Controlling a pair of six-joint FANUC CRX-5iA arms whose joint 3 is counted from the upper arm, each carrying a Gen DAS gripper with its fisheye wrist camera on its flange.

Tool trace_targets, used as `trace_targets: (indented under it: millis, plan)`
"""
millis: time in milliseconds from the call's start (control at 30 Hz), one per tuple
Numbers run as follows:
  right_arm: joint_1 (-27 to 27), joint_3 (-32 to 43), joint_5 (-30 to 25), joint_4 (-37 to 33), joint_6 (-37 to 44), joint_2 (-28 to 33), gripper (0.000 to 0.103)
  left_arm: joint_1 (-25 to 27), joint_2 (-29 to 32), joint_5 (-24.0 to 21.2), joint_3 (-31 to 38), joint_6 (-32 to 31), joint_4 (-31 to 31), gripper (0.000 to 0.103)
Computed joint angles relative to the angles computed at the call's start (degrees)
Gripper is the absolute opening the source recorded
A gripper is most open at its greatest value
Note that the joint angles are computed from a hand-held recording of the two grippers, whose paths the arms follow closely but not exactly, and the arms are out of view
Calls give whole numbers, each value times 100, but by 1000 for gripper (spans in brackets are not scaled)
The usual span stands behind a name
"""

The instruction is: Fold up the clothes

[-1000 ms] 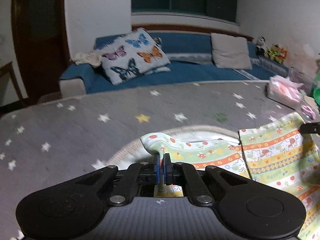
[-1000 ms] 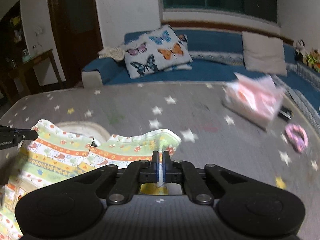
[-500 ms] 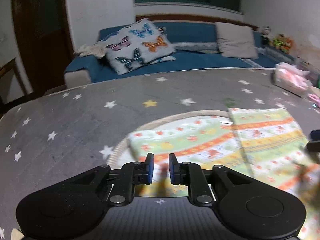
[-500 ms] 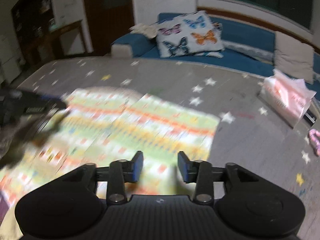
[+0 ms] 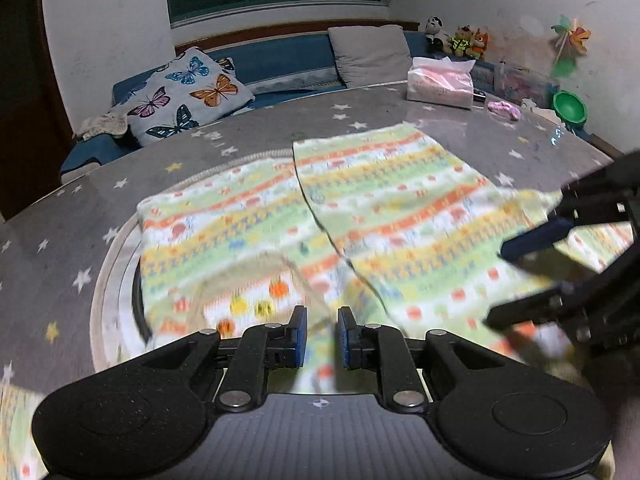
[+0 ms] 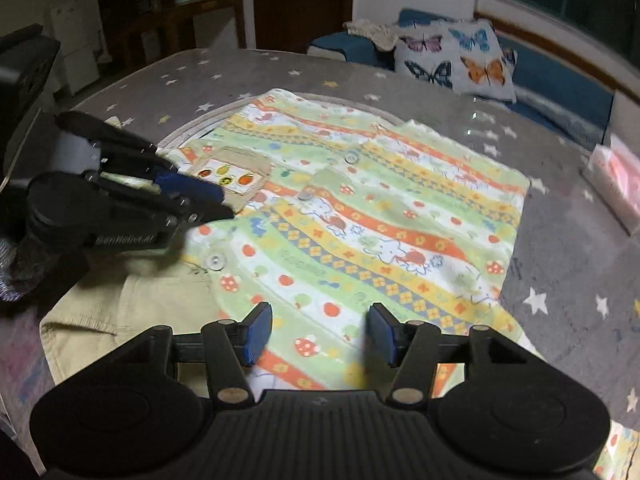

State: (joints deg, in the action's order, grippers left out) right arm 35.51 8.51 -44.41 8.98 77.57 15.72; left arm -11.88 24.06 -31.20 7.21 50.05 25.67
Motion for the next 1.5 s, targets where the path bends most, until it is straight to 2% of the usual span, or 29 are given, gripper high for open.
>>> trace_targets:
  millis: [167, 267, 333, 433, 500, 633, 767, 933, 967, 1067, 1133, 1167, 1267, 1300, 1500]
  plan:
    - [114, -158, 490, 226, -371, -68, 55, 204, -523, 424, -810, -183, 564, 27]
    - [139, -63, 600, 3, -311, -19, 55, 425, -850, 691, -1124, 217, 420, 29]
    - [164, 18, 603, -183, -188, 32, 56, 626, -1006, 754, -1146, 917, -88, 33]
    - [208, 108, 523, -343, -30, 115, 57, 939, -1119, 542, -870, 2504, -1439, 33]
    - [247, 120, 460, -363, -10, 161, 58, 1079, -1119, 263, -588, 3584, -2385, 39]
    - [280, 61, 476, -306, -120, 152, 59, 1264, -1017, -189, -164, 4839, -3509, 49]
    - [309, -9, 491, -206, -234, 119, 59, 1385, -802, -394, 64, 4889, -3559, 53]
    - [321, -49, 505, -143, -357, 105, 60, 1463, -677, -255, 109, 4669, -3366, 53]
    - [325, -55, 510, -126, -377, 105, 60, 1485, -670, -207, 84, 4586, -3274, 52]
    - [338, -73, 522, -77, -437, 106, 60, 1617, -721, 112, -222, 3893, -2558, 31]
    - [347, -103, 546, -25, -498, 99, 62, 1655, -769, 282, -381, 3626, -2334, 15]
    - [351, -122, 561, 8, -535, 95, 64, 1629, -793, 304, -379, 3769, -2480, 10]
    - [350, -194, 624, 62, -620, 67, 65, 1368, -847, 148, -57, 5312, -4074, 8]
    - [350, -221, 647, 78, -634, 55, 66, 1328, -863, 146, -26, 5600, -4349, 8]
    - [346, -253, 656, 113, -574, 34, 67, 1158, -724, -149, 279, 6117, -4986, 9]
